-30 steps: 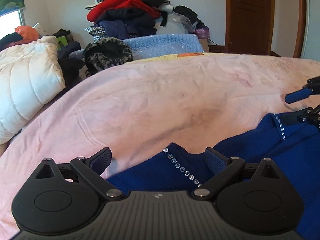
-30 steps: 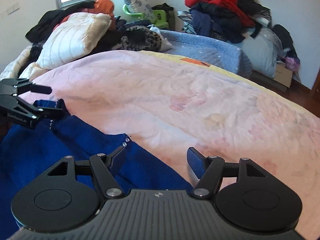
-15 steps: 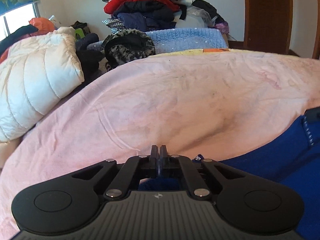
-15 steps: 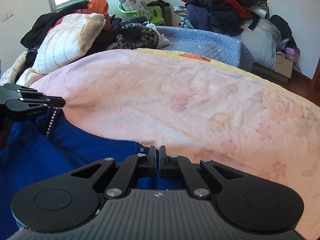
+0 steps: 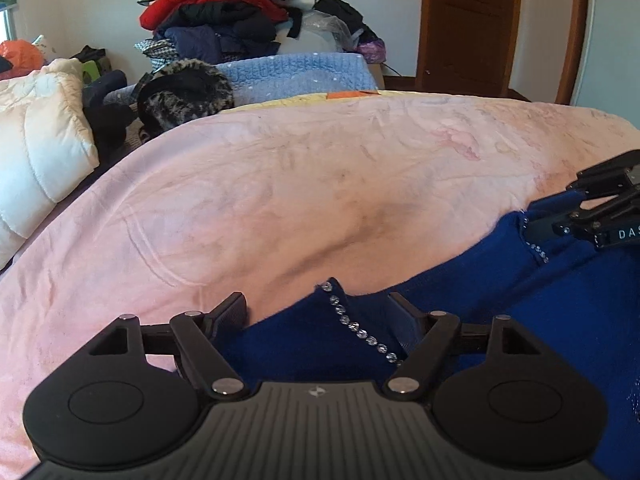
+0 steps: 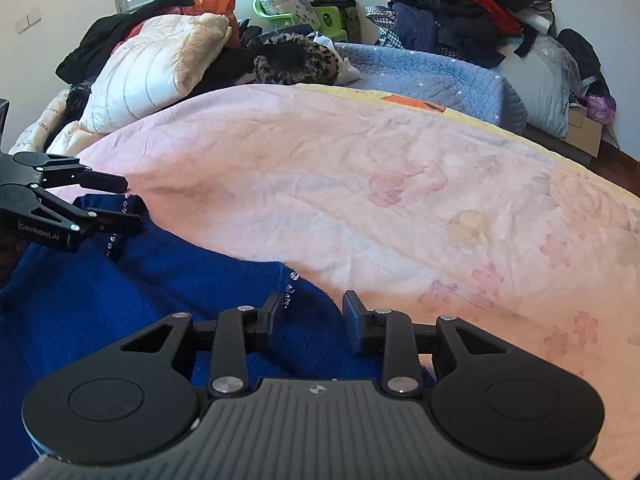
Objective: Fold small clothes
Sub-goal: 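Release the folded hem with both tools and lift them away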
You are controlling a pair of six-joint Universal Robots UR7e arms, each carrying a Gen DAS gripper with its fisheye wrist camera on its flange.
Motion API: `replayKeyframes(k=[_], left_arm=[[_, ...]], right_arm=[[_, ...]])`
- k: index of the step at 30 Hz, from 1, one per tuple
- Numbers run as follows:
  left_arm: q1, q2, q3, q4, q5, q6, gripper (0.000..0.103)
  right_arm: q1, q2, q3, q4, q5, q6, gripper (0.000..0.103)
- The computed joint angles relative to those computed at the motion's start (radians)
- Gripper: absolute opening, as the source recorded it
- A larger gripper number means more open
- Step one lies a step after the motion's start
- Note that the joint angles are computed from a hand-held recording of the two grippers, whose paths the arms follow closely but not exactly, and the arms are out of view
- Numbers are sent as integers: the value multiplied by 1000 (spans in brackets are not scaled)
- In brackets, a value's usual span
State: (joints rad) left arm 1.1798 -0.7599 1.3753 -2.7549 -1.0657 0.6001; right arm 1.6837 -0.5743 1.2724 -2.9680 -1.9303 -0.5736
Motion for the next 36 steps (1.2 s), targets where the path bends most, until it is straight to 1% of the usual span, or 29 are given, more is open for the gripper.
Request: replayKeyframes(k=[1,2,3,4,6,8,10,11,13,14,16,17,18,19,20,21,22,23,24,25,26,28,29,30,32,33,34,35,36], left_arm=[[-1,2,2,3,4,12,33],[-5,13,0,-13,35,23,18],[-8,22,-8,-27,60,20,7],[-8,25,-16,-23,57,16,6],[-19,38,-9,-108,92,56,5],[-23,46,-15,-140,101,64,5],[-20,63,-35,-111,132,45,5],[-19,74,-28,-141,152,53,5],[-23,93,10,-282,165,135,5],[-28,100,17,-316,178,143,5],[-42,96,42,-369,194,167,8],[-50,75,66,-368,191,159,11],[-59,40,101,-359,187,125,20],[-67,2,147,-375,177,94,36],[-79,-38,206,-426,171,68,46],[-91,-90,294,-519,148,70,70],[-107,-136,382,-623,135,71,87],[-126,-192,473,-694,126,41,90],[-146,-258,570,-723,105,-8,90],[-160,-321,654,-709,82,-59,90],[-183,-384,728,-654,85,-133,90],[-225,-507,846,-468,100,-292,90],[-239,-555,886,-368,98,-351,89],[-253,-585,923,-307,111,-381,89],[-287,-621,978,-212,189,-451,82],[-277,-614,996,-218,199,-453,74],[-278,-622,1019,-266,203,-414,75],[-269,-610,1041,-347,200,-376,76],[-272,-608,1054,-386,214,-380,76]], right_arm=[[-1,0,2,-2,8,-4,42],[-1,3,3,-9,9,-12,29],[1,10,-1,-17,-7,-17,11],[2,11,-5,-12,-3,-10,4],[10,20,-11,-55,-22,-6,3],[14,25,-9,-107,-27,-23,3],[7,28,-21,-100,-32,8,3],[4,35,-30,-77,-48,14,3],[2,46,-14,-127,-50,-16,4],[3,50,-8,-150,-54,-11,13],[9,46,4,-167,-63,27,23],[15,33,22,-180,-67,54,35],[22,14,54,-215,-63,79,44],[26,-17,112,-279,-33,105,45],[27,-56,182,-340,13,127,47],[29,-107,266,-382,68,152,50],[31,-159,355,-412,111,175,52],[36,-211,446,-431,138,194,57],[43,-252,525,-444,146,208,61],[52,-285,597,-443,137,221,61],[65,-311,661,-437,116,232,61],[96,-333,761,-423,56,238,61],[119,-329,799,-421,10,220,60],[147,-317,827,-430,-49,191,59],[201,-277,875,-494,-165,114,60],[218,-258,899,-553,-200,66,61],[229,-238,918,-623,-221,22,63],[234,-231,930,-657,-232,19,68],[222,-242,941,-661,-218,59,70]])
